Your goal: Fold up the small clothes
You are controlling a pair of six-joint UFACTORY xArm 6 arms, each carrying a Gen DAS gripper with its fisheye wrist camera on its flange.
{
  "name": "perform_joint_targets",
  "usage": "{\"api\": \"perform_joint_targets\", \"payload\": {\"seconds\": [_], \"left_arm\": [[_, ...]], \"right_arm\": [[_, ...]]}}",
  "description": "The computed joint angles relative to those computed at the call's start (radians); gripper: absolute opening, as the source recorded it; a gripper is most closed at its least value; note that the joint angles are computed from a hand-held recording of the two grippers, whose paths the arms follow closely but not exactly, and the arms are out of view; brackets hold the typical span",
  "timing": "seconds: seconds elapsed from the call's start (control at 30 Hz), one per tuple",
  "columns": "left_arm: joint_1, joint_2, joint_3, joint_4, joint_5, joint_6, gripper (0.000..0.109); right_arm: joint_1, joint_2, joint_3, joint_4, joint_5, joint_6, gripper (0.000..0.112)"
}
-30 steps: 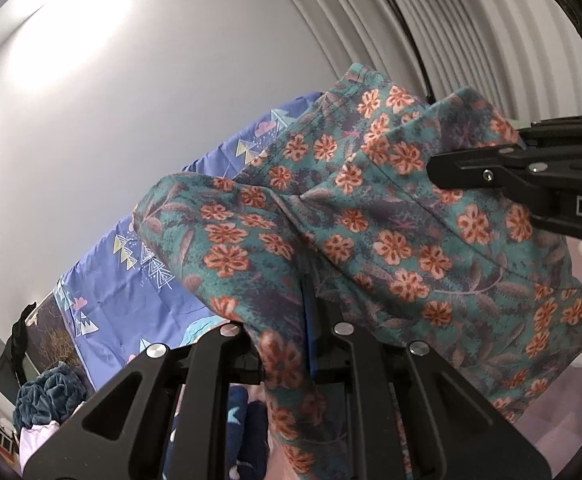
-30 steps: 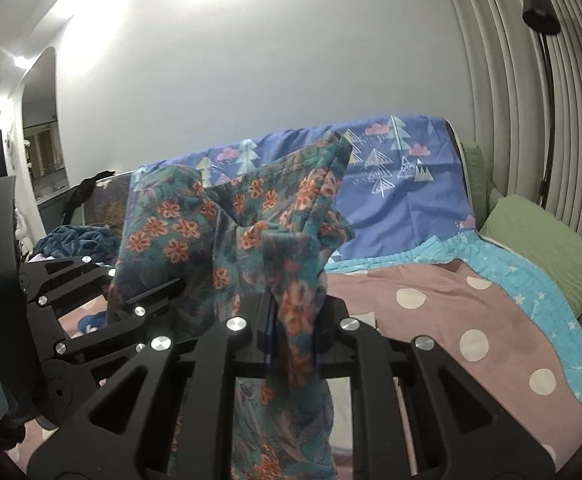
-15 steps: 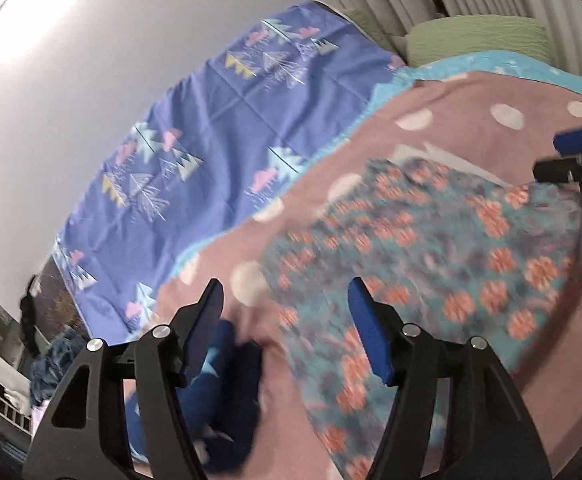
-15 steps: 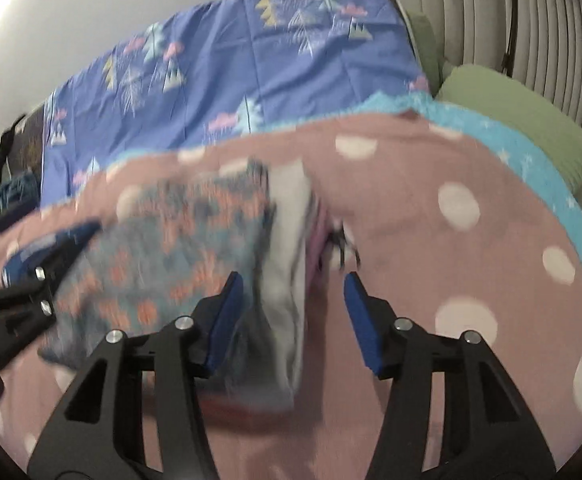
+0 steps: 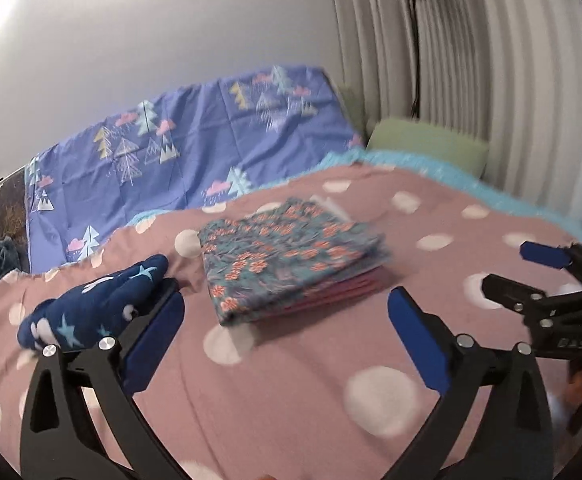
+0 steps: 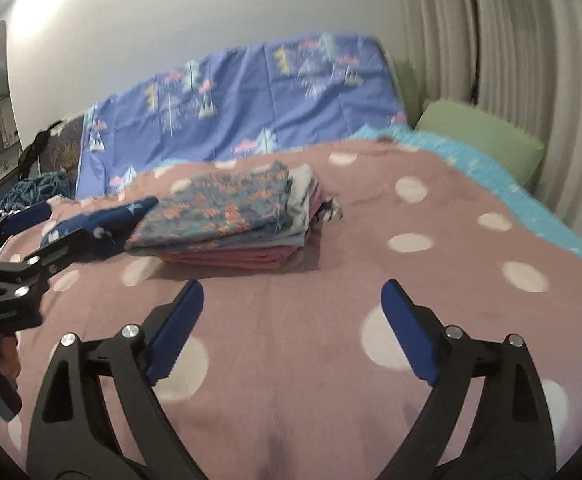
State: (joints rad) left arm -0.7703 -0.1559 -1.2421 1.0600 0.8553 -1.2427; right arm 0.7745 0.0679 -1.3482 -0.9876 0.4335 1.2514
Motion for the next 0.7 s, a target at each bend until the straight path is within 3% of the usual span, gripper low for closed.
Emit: {"api": "perform_joint_targets", "payload": {"seconds": [0.07,0.2,0.37,0.57,0.7], "left_arm": [[-0.062,-0.037,0.013,0.034,0.062,-0.042,0.102],[-0.237,-0.059,-0.011,0.132,0.309,-0.095,0.102],[-0.355,-0.111,0.005,0.172,0.392,-0.151,0.102],[-0.465,-0.147,0.014,0.175,0.489,-0.191,0.102],[-0.528,-0.161,0.028,0.163,0.598,-0.249,0.102]], "right_arm": [[0.025,-0.073,0.05,-0.08,0.034,0.09,0.097],[0.089,-0.191,0.127,-0.179,0.091,0.179,0.101],[0.237,-0.294,0.175,-0.333,0.314,0.305,0.101],[0.338,-0.35,0.193,-0.306,0.43,0.283,0.101],[0.377,-0.354,0.197,-0.261,0.478,0.266,0.101]]}}
